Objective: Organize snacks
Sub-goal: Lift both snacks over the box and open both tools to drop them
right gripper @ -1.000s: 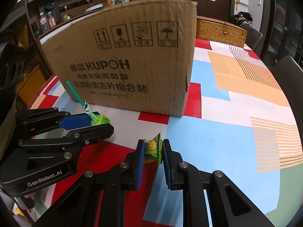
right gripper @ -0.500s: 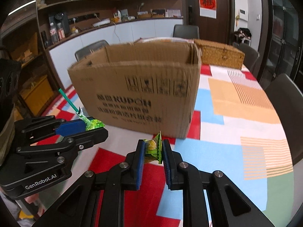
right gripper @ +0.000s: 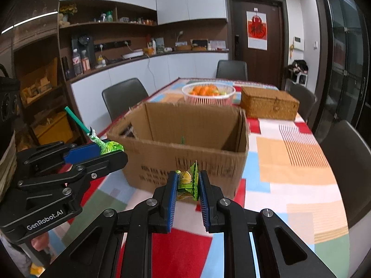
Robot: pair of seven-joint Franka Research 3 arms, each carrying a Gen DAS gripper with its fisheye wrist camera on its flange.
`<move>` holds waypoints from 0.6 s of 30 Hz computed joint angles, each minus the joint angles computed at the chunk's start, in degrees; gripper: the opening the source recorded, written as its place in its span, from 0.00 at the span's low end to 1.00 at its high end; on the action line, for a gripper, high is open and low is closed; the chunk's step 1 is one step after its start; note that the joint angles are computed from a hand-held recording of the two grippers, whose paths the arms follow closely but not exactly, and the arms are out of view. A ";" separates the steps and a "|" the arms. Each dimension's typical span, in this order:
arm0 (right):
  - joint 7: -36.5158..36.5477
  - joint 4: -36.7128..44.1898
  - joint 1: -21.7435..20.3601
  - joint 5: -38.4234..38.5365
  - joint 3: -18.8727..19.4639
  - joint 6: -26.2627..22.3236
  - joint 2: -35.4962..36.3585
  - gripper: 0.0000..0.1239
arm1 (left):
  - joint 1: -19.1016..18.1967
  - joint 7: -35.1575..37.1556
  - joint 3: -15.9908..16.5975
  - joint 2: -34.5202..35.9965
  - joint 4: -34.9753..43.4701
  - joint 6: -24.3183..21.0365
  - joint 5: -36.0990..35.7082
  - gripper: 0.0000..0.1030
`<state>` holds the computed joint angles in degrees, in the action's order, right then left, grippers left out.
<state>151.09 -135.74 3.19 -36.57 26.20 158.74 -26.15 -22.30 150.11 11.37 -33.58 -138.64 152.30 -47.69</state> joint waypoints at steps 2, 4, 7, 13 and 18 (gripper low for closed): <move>0.44 0.99 -0.95 -1.16 0.40 0.42 0.48 0.16 | -0.20 0.40 0.18 0.66 0.90 0.80 -0.51 0.26; 1.00 2.10 -1.83 -2.55 0.76 0.68 1.03 0.16 | -0.62 1.14 0.47 1.50 1.78 1.63 -1.40 0.26; 1.36 4.02 -2.51 -4.41 0.64 0.98 2.35 0.16 | -0.56 1.49 0.33 3.29 3.60 2.43 -2.29 0.26; 1.98 8.40 -1.95 -7.80 -1.15 0.86 6.07 0.16 | 1.70 0.44 -1.18 9.15 9.21 1.14 -4.10 0.26; 3.02 11.98 -0.02 -11.68 -3.42 -0.05 9.35 0.16 | 5.02 0.15 -3.69 13.48 13.48 -0.13 -5.17 0.26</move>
<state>154.11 -123.75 3.17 -48.25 22.78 158.68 -16.80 -17.29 150.26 7.68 -20.10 -125.16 152.17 -52.87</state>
